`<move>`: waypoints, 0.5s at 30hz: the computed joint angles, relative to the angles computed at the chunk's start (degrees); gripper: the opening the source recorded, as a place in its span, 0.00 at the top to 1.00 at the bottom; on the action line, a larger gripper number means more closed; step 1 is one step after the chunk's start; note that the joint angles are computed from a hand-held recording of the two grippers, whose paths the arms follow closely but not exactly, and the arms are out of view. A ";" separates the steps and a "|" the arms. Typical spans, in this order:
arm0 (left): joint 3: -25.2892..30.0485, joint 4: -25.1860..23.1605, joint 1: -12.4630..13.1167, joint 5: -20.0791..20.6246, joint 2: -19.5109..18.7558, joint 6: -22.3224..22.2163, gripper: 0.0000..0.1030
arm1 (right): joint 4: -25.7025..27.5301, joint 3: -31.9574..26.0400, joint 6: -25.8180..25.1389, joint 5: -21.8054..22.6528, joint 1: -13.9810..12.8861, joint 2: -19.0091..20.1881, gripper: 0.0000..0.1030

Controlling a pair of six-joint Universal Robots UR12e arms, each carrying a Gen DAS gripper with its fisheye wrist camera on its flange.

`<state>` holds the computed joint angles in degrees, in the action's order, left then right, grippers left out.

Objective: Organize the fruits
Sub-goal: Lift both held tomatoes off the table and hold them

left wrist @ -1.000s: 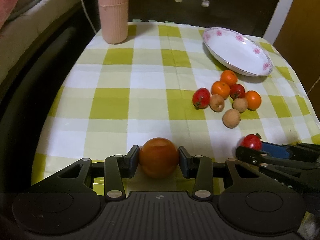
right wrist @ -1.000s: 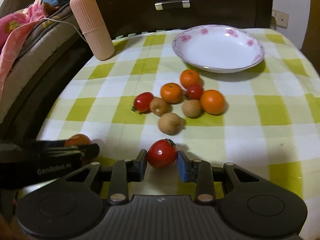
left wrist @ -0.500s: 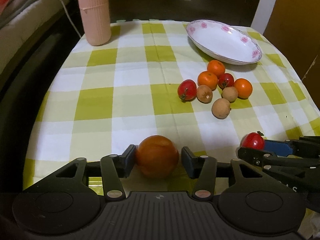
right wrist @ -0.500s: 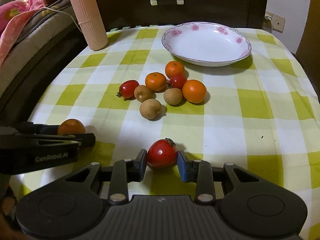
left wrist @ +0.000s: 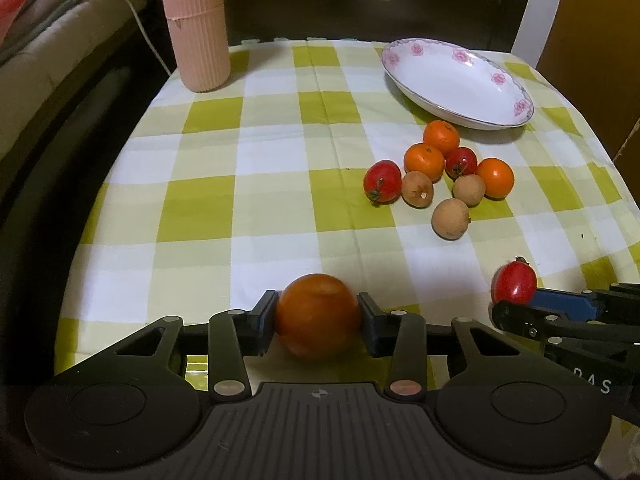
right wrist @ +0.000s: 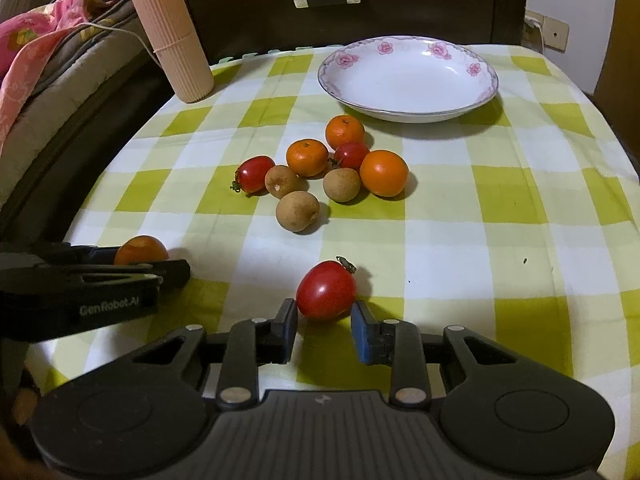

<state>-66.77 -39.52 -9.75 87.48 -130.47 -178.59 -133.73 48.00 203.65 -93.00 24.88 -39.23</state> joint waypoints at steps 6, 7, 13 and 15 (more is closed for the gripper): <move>0.70 -0.49 -0.24 -3.10 0.05 -0.84 0.52 | -1.22 2.73 1.51 0.39 -0.30 -1.71 0.74; 0.65 -0.09 -0.32 -3.72 0.12 -0.64 0.52 | -1.81 3.38 1.63 0.12 -0.33 -2.17 0.80; 0.67 -0.33 -0.63 -6.07 0.01 0.40 0.52 | -3.38 4.88 3.64 -1.66 -0.64 -3.37 0.89; 0.41 -0.77 -0.39 -6.58 0.05 0.20 0.52 | -3.29 4.99 4.67 -1.28 -0.82 -3.47 0.89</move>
<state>-66.36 -40.29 -10.15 80.90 -130.42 -178.39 -137.02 52.99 208.32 -94.28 24.07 -42.70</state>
